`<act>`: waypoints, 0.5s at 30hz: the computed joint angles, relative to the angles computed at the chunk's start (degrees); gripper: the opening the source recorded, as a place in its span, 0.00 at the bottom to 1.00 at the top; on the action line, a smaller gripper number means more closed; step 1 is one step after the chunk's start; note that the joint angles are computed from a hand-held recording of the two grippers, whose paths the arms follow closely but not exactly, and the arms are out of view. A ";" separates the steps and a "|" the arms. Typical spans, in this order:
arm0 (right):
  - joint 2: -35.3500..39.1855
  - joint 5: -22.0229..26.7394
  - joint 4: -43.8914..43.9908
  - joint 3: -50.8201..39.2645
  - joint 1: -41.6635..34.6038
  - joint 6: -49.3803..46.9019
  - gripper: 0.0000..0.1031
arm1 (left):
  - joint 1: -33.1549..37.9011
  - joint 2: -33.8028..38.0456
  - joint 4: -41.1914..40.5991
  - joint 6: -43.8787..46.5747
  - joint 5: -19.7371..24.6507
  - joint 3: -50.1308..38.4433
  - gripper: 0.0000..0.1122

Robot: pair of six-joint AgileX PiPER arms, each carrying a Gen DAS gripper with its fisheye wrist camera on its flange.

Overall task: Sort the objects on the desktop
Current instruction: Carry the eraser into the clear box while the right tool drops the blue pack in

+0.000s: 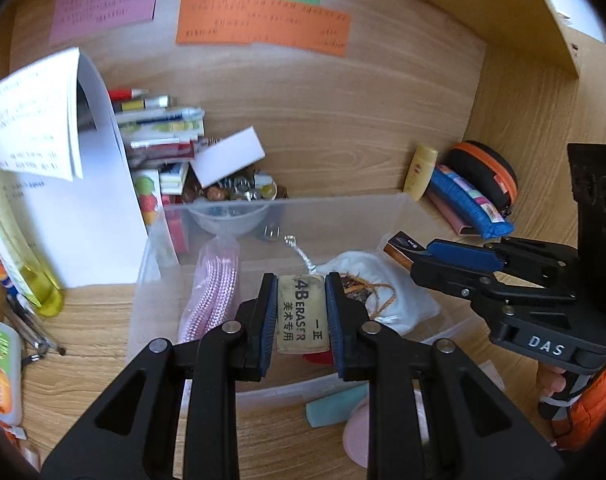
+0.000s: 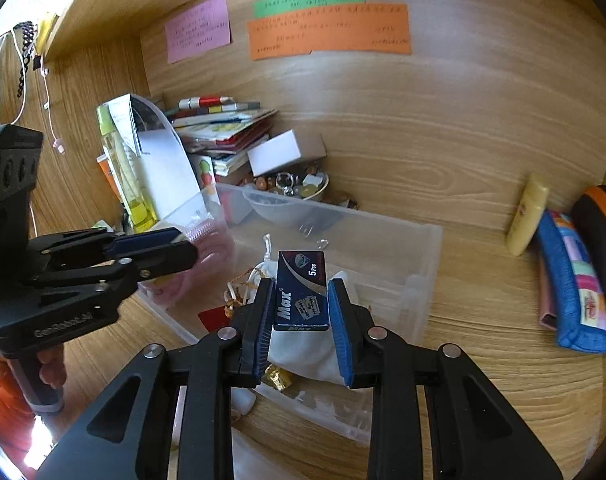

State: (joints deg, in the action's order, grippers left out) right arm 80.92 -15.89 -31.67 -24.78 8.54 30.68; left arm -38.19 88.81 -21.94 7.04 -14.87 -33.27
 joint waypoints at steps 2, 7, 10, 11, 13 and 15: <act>1.04 -0.15 0.87 -0.36 0.13 -0.93 0.24 | 0.77 1.42 3.50 -3.26 -0.08 -0.43 0.20; 2.61 -0.43 3.21 -0.77 0.54 -3.30 0.24 | 1.97 3.74 10.92 -10.15 -0.84 -0.99 0.20; 3.63 -0.54 3.90 -1.23 0.81 -4.14 0.24 | 1.76 4.39 10.23 -9.32 -1.68 -0.84 0.20; 3.99 -0.37 4.24 -1.43 0.92 -4.47 0.24 | 1.58 4.50 9.52 -8.51 -1.86 -0.78 0.20; 4.68 0.01 7.24 -1.66 1.48 -7.24 0.24 | 1.52 4.74 9.45 -8.22 -1.77 -0.90 0.20; 4.99 0.25 10.01 -1.72 2.03 -9.96 0.24 | 0.93 5.08 6.53 -5.19 -2.12 -0.93 0.20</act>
State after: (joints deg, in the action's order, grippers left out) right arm 85.90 -15.64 -21.66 -26.50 10.56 20.72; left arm -37.26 93.89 -15.40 1.85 -16.99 -34.21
